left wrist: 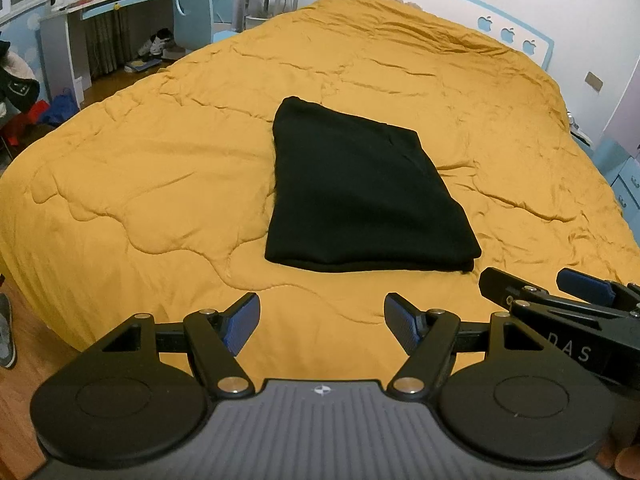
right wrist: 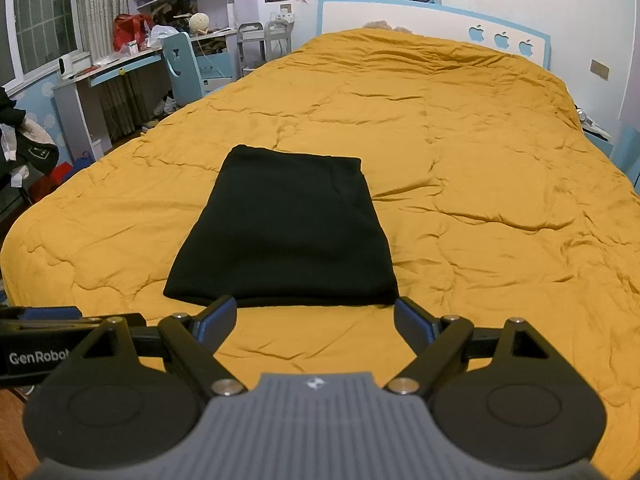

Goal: Fold small clothes

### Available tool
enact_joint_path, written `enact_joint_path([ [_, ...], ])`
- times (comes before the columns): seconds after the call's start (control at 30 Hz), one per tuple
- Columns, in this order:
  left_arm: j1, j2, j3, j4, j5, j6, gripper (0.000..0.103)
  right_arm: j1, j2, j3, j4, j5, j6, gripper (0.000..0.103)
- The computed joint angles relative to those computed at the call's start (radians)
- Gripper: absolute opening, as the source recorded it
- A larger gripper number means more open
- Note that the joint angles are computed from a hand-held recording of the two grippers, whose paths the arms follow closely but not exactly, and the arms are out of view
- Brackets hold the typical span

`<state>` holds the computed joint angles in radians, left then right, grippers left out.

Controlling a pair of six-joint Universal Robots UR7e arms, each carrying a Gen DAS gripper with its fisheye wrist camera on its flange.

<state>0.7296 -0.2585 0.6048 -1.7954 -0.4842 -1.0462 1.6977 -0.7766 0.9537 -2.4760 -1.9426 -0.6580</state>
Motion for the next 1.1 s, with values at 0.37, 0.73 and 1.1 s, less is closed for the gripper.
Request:
enact_joint_path([
  [0.37,0.003,0.017,-0.039,0.046,0.002,-0.004,0.083,0.001,0.003,-0.004,0.001,-0.011,0.000,0.082],
  [0.73,0.005,0.021,-0.050,0.067,0.000,-0.014,0.083,0.001,0.003,-0.003,0.000,-0.017,-0.003,0.082],
  [1.1,0.001,0.017,-0.024,0.020,0.022,0.023,0.083,0.001,0.002,0.002,-0.003,-0.020,0.004,0.082],
])
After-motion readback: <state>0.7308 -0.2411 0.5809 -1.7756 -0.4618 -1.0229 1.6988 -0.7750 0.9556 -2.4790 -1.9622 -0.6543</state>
